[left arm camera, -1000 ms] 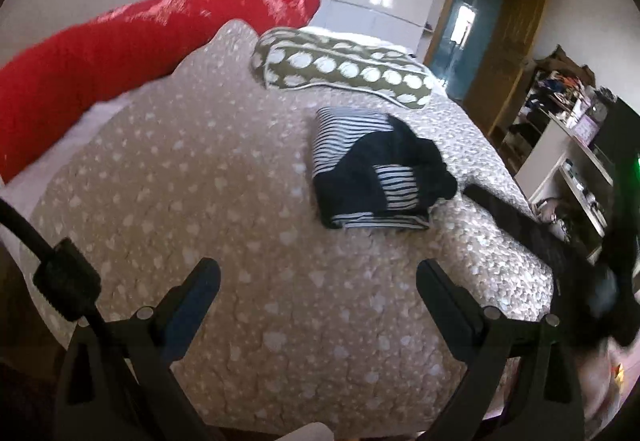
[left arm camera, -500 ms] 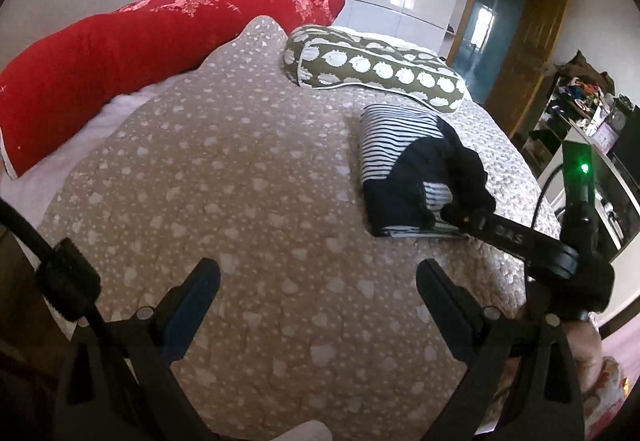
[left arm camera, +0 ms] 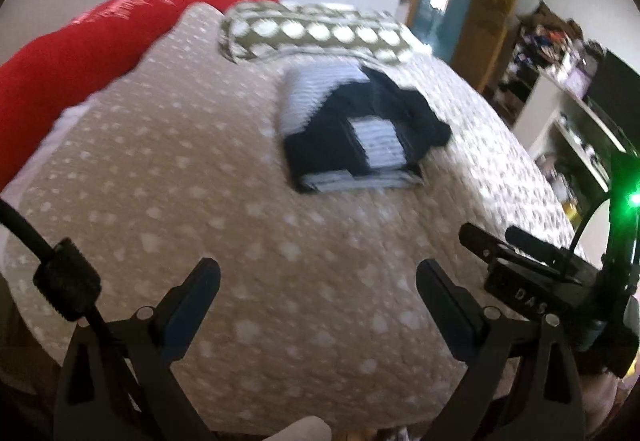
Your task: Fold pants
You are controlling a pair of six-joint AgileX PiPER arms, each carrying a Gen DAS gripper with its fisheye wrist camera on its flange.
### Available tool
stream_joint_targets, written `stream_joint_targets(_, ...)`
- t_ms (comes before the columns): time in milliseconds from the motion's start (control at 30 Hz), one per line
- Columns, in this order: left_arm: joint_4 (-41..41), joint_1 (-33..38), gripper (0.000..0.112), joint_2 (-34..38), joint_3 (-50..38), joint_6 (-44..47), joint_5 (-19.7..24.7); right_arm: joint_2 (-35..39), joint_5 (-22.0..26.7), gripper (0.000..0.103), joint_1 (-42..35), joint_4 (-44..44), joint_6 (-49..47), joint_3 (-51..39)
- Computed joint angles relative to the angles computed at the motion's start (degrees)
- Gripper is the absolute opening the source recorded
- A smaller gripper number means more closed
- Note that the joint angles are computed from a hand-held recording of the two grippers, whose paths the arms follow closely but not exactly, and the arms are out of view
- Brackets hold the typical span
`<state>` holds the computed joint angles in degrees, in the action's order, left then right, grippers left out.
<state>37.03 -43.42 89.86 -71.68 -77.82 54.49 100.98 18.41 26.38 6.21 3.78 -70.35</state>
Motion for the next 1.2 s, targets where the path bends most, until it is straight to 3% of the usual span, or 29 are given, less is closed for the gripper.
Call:
stream_joint_targets(167,-6.81,2.7,0.098,2.87,-1.67,7.04,-3.33,0.12,-0.36,0.075,0.21,-10.26,7.98,0.77)
stream_joint_targets(433,-9.9,7.26,0.098,5.54,-3.84,11.09,-4.35,1.22,1.07,0.077,0.17,-11.09,7.88,-1.88)
stream_joint_targets(833,-7.74,11.67,0.098,7.49,-4.23,10.83,-6.14,5.05,3.58,0.079,2.05,-17.48,13.18,-7.46)
stream_joint_targets(1200,-6.85,13.03,0.098,6.87,-2.15,9.53,-8.19,7.69,4.7,0.08,2.88,-14.97,10.59,-10.76)
